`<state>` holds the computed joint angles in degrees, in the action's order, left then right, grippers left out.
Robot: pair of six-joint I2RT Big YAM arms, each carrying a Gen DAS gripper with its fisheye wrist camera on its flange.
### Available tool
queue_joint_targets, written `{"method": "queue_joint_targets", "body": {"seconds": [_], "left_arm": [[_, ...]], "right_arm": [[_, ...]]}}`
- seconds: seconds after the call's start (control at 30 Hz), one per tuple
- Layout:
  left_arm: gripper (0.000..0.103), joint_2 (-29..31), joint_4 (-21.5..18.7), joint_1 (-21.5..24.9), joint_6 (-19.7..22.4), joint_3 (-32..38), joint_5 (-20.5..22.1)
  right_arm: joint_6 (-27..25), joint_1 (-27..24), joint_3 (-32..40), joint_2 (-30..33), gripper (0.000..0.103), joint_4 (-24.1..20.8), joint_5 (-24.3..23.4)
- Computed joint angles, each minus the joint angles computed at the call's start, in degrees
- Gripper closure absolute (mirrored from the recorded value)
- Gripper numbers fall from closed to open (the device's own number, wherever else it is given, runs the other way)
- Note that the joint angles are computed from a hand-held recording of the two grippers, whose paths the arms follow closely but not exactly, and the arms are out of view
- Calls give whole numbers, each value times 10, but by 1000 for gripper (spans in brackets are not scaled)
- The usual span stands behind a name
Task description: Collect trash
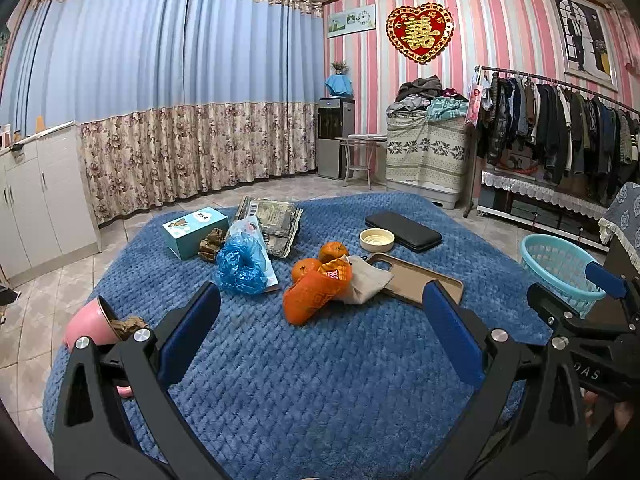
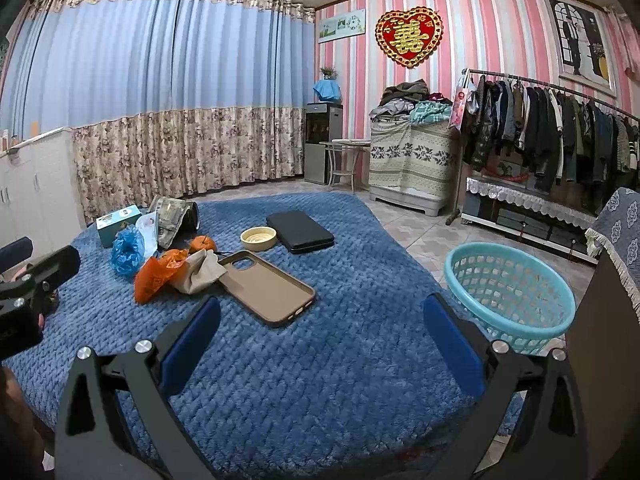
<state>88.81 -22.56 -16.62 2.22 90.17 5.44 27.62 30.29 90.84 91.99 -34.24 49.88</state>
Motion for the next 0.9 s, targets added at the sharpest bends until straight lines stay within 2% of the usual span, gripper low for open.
{"method": "queue_joint_targets", "body": {"seconds": [0.9], "left_arm": [[5,0,-1,-1,1,0,-2]], "right_arm": [[2,-4,2,-8,4,-13,-1]]}}
